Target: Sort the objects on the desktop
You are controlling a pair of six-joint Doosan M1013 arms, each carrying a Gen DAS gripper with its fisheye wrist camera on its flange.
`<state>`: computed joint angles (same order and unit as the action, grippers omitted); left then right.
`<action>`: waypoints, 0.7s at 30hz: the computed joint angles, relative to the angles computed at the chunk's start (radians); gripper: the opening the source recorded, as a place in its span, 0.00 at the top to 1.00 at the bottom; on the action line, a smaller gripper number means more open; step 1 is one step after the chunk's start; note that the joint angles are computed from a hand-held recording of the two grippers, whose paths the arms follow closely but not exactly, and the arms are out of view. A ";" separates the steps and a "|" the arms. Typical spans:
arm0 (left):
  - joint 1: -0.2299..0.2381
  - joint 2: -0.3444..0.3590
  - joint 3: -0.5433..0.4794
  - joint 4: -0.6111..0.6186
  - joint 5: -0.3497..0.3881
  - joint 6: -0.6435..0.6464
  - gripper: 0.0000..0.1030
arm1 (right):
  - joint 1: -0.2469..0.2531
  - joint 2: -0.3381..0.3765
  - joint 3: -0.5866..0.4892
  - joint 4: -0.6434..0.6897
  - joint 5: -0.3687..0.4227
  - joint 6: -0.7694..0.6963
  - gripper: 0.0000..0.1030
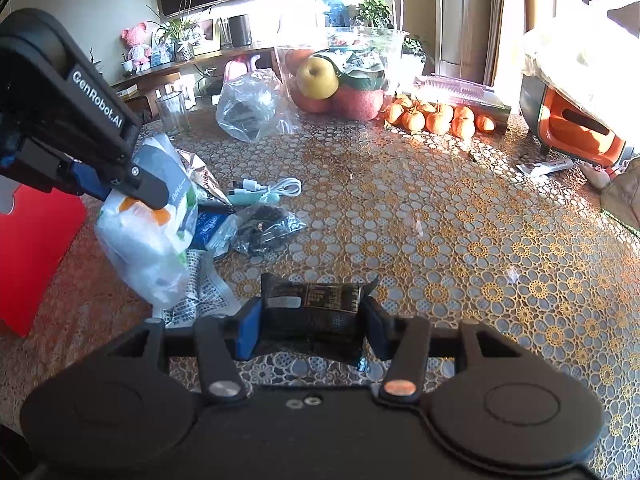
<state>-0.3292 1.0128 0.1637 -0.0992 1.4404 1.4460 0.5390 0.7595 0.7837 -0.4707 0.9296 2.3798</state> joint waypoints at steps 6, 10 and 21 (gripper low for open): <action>0.011 -0.059 0.110 -0.022 -0.057 0.004 0.84 | 0.004 -0.006 0.000 -0.010 0.009 -0.001 0.49; 0.019 -0.103 0.186 -0.040 -0.103 0.010 0.84 | 0.008 -0.011 0.000 -0.018 0.014 -0.002 0.49; 0.050 -0.228 0.394 -0.135 -0.233 0.034 0.84 | 0.029 -0.028 -0.005 -0.033 0.009 -0.029 0.49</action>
